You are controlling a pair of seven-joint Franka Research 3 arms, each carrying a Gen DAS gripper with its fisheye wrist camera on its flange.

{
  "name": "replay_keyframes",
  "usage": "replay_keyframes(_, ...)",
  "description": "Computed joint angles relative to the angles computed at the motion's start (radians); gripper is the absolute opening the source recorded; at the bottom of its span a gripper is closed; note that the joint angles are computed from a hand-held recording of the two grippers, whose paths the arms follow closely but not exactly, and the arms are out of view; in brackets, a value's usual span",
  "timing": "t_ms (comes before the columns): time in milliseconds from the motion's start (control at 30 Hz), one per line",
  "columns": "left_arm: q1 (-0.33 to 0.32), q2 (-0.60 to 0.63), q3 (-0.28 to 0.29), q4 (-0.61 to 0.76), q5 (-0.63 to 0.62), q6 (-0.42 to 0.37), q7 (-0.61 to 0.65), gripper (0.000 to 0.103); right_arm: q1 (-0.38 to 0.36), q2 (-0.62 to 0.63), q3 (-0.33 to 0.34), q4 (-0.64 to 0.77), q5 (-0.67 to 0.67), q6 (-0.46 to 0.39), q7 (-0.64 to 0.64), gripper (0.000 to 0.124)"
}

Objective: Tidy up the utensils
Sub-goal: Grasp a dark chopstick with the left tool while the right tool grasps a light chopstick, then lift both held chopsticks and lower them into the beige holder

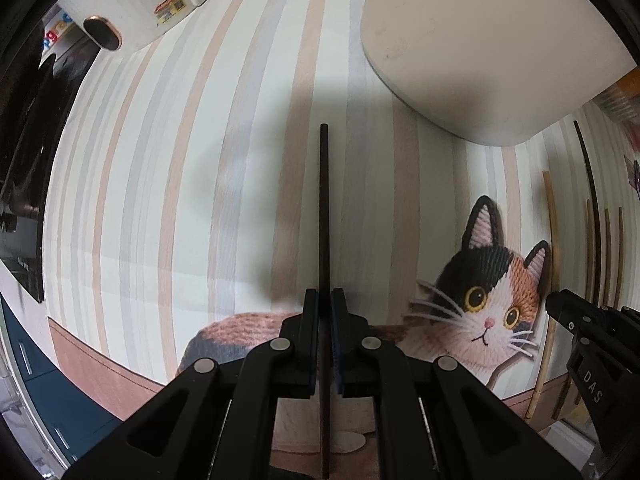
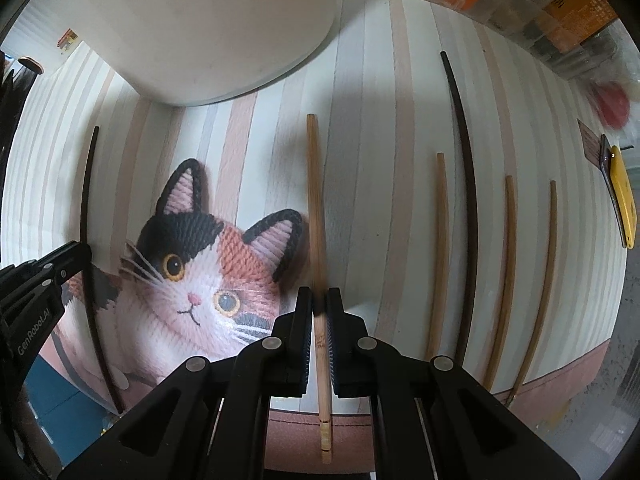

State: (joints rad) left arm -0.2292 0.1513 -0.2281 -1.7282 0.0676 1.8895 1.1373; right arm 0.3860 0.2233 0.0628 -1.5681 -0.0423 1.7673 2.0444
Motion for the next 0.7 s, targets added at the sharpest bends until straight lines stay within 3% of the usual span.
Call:
replay_keyframes(233,-0.007,0.027,-0.003,0.035,0.009,0.011,-0.019,0.003,0.026,-0.009,0.008,-0.083,-0.016,0.097,0.067,0.007)
replay_keyframes(533,0.001,-0.029,0.001,0.021,-0.004,0.046,-0.011,0.003,-0.019,-0.131,0.007,-0.247,0.043,0.242,0.11,0.007)
replay_keyframes(700,0.003,-0.072,0.002,0.02,-0.009,0.073,0.003,0.003,-0.038,-0.183,0.015,-0.288,0.034,0.283,0.104,0.007)
